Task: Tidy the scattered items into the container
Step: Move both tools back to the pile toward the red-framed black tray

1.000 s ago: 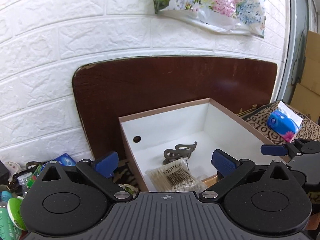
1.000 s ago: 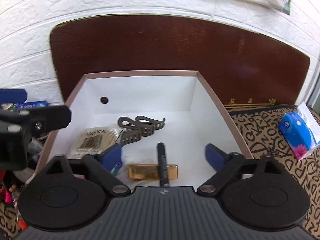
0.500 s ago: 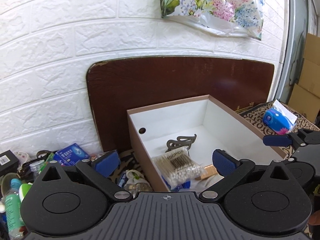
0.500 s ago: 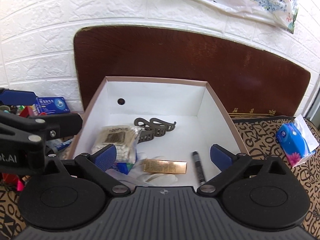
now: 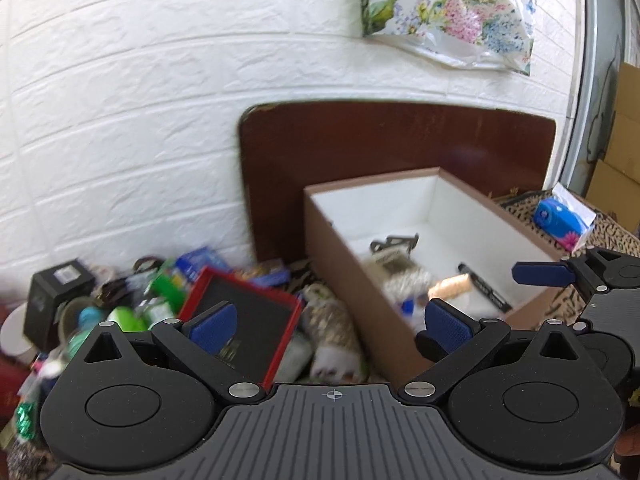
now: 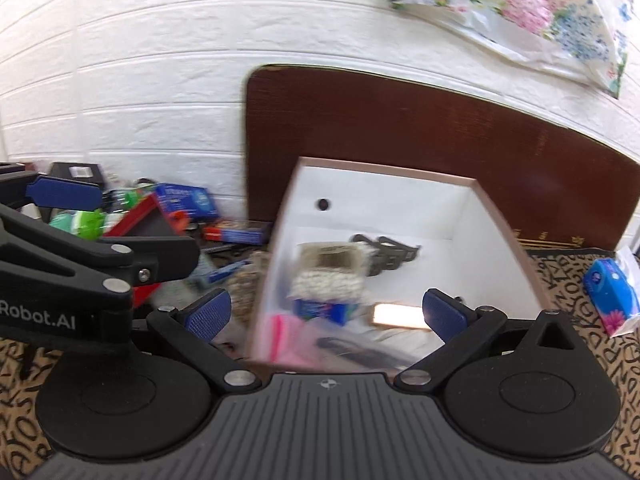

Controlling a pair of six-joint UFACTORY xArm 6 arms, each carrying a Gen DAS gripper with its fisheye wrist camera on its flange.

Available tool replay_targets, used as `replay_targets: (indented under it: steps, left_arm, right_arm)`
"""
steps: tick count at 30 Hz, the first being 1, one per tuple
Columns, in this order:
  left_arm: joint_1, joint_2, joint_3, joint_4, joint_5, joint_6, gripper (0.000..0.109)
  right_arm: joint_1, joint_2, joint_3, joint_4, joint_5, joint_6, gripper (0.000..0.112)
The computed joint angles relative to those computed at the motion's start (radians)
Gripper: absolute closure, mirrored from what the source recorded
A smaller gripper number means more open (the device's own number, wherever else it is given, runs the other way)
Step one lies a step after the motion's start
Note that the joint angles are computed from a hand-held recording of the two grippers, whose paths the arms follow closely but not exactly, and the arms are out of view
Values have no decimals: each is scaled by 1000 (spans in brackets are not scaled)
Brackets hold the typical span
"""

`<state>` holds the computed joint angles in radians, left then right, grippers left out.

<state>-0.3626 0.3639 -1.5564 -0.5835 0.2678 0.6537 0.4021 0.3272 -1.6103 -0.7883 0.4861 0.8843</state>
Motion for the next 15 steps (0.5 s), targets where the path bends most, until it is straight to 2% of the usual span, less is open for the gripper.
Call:
replay_targets:
  steps: [3, 6, 10, 15]
  left_arm:
    - [15, -54, 87, -16, -38, 20, 6]
    - [31, -99, 157, -93, -59, 89, 6]
    - [66, -146, 247, -186, -85, 165, 6]
    - [124, -161, 329, -224, -119, 170, 6]
  right_arm:
    - [34, -5, 15, -38, -22, 19, 10]
    - [67, -2, 22, -47, -47, 29, 10]
    - [102, 29, 4, -9, -64, 10, 10]
    - [138, 93, -48, 64, -52, -61, 10]
